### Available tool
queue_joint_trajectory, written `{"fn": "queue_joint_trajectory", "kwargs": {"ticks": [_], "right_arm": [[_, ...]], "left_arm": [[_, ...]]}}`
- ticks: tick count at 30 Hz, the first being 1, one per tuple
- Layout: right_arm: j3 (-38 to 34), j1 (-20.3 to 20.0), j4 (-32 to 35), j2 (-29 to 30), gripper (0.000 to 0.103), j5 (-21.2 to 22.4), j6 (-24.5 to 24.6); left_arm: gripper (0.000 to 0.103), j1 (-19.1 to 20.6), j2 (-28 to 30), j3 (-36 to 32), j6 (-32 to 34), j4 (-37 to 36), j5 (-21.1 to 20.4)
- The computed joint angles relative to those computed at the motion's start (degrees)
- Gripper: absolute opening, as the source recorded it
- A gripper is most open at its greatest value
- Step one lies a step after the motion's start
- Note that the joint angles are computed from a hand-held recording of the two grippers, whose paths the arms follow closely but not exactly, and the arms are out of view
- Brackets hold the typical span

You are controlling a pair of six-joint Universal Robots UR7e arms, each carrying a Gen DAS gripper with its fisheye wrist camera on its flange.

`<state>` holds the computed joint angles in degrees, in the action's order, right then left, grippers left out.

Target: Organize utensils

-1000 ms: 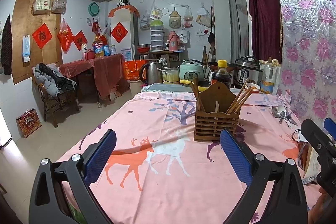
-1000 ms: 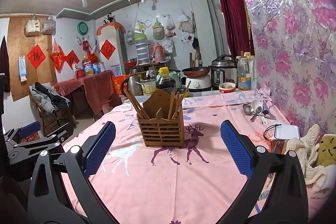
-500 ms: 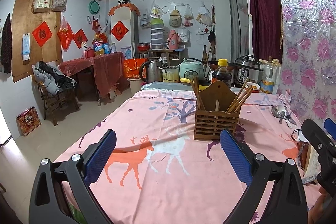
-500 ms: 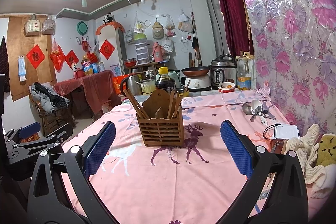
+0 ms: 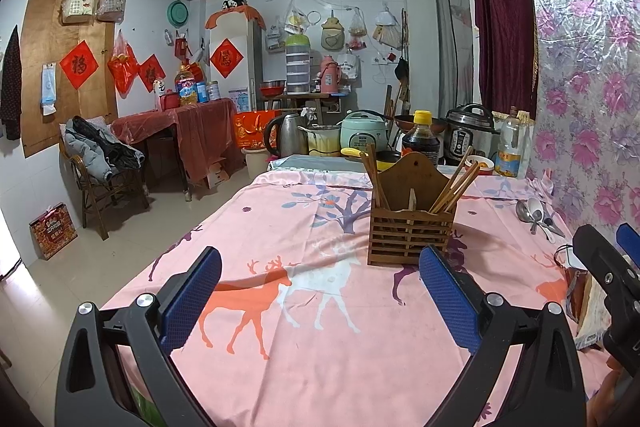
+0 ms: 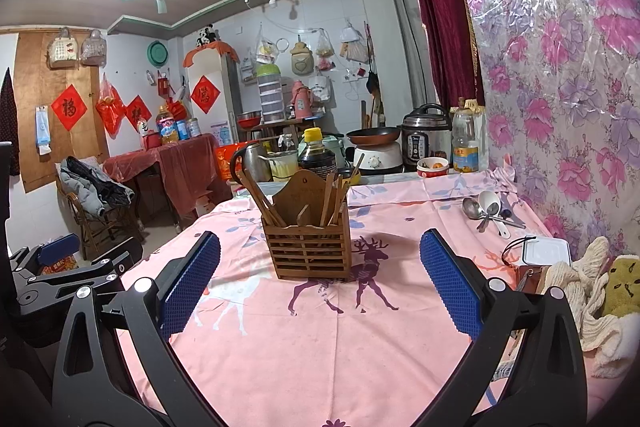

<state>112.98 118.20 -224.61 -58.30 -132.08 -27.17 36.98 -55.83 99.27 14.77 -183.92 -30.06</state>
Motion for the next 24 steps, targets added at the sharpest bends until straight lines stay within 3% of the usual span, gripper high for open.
{"fn": "queue_joint_trajectory", "kwargs": {"ticks": [24], "right_arm": [[0.0, 0.0, -0.2, 0.1, 0.096, -0.1, -0.1]], "left_arm": [[0.097, 0.2, 0.1, 0.1, -0.9, 0.8, -0.4]]}}
